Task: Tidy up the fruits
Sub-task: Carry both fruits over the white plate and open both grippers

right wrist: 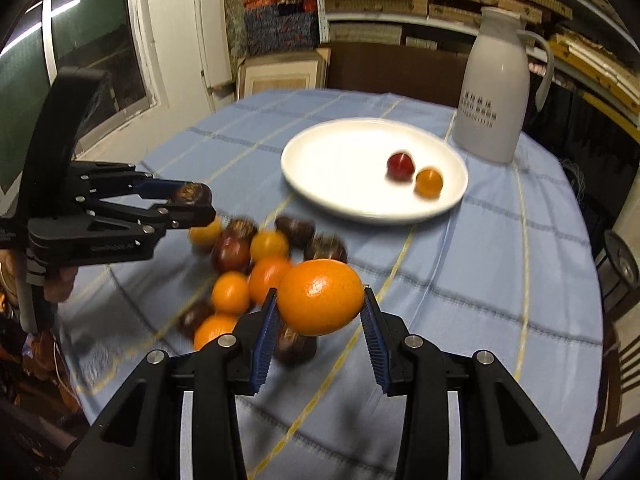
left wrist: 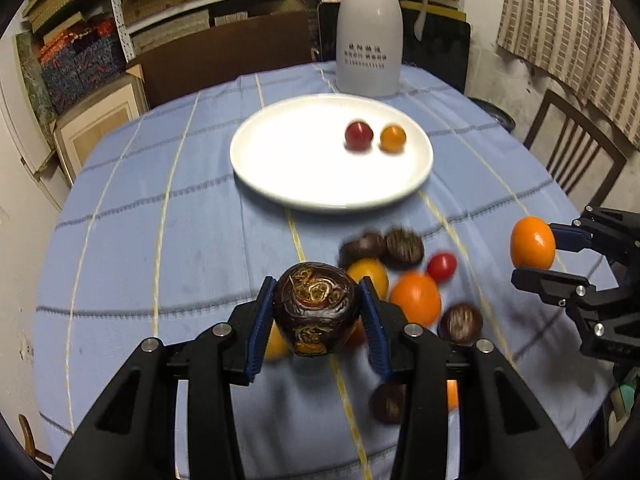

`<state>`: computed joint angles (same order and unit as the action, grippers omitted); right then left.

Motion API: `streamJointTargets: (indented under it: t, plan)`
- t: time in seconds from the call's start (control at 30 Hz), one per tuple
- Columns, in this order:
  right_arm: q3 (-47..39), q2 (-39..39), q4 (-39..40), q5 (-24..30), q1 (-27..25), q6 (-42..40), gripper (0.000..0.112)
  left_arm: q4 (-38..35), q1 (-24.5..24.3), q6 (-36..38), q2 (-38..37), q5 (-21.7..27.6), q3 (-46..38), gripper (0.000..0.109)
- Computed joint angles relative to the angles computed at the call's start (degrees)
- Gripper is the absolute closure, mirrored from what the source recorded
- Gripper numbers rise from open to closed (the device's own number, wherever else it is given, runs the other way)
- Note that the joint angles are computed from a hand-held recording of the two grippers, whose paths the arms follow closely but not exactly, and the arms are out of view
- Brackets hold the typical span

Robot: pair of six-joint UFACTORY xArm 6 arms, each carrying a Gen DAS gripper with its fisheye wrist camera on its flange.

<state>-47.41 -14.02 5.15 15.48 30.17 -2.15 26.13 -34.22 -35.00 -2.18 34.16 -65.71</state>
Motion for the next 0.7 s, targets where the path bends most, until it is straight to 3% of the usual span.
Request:
streamJointTargets:
  t: [0.17, 0.33, 0.7]
  plan:
    - [-7.4, 5.5, 1.5, -0.8, -2.0, -1.0, 0.071, 3.4, 1.0, -0.8, 6.0, 2.6, -8.9, 0.068]
    - [-17.3, 13.5, 3.4, 0.0, -3.8, -2.1, 0.071, 1.2, 2.8, 2.6, 14.5, 5.3, -19.8, 0.068]
    - [-42.6, 35.8, -1.1, 10.4, -6.9, 4.2, 0.071, -4.7, 5.7, 8.0, 35.5, 15.2, -45.9, 0.068]
